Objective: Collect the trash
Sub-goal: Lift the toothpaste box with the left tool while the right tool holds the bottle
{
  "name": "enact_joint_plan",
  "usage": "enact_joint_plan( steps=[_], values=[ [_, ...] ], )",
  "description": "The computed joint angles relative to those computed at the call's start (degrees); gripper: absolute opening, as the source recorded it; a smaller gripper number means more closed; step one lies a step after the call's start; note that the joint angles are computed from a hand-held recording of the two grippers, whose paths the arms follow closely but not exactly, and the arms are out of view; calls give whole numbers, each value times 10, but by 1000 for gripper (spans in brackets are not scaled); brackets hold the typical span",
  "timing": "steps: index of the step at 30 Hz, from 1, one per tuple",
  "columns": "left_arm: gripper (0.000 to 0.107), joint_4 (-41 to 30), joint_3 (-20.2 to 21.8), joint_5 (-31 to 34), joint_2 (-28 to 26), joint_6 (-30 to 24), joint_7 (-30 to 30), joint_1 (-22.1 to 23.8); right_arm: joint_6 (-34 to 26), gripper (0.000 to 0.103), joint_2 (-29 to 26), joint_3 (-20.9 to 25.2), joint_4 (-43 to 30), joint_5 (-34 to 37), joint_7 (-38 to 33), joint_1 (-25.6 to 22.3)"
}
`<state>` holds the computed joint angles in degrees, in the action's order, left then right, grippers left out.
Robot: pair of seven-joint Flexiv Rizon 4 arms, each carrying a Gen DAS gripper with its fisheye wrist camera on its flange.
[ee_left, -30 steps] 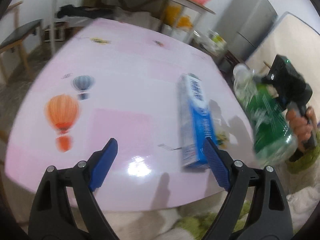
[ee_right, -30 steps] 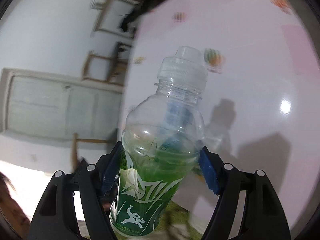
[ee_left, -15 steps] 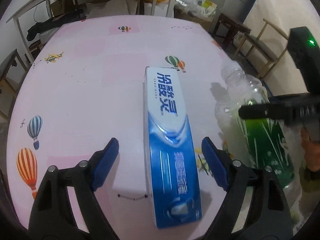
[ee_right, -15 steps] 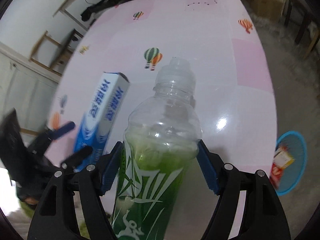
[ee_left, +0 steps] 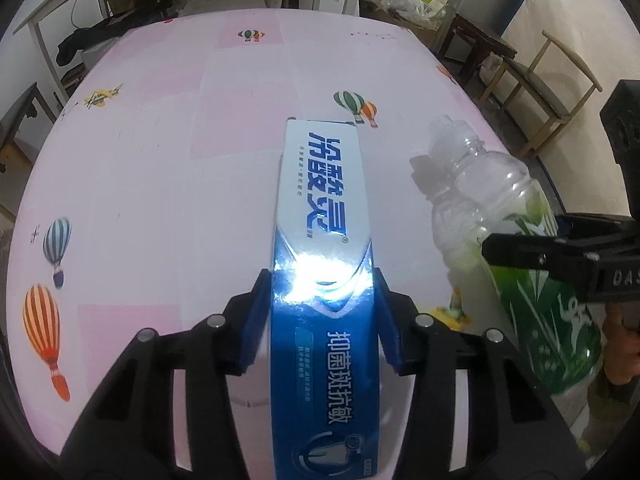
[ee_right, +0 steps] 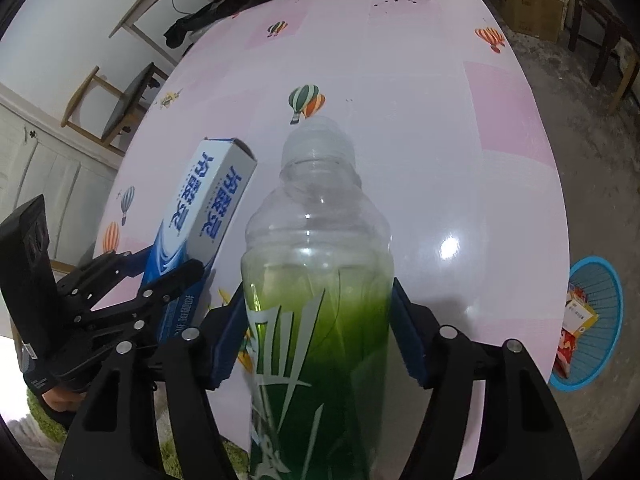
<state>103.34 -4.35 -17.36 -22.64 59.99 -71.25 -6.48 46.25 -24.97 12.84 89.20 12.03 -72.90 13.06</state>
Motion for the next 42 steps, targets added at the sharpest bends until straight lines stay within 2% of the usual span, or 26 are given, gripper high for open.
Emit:
enact_joint_plan(
  steps=[6,16,24,30,39,42],
  values=[
    [47,49,-3,-35,43,-28,2,6,-3,64,23,0,29,-3,12,3],
    [47,22,5,-1,28,-37,-10,-4,-28,74,20,-6,17,-4,17,4],
    [47,11,11,24,22,-38,-25,-11,-25,74,22,-6,26,-5,26,5],
    [53,2,12,38,18,-42,-33,-13,-22,74,22,-5,28,-2,28,3],
    [53,-4,13,47,11,-41,-37,-14,-20,74,19,-5,27,-5,24,4],
    [49,-2,11,42,10,-36,-34,-11,-15,69,19,-3,28,-1,21,3]
  ],
)
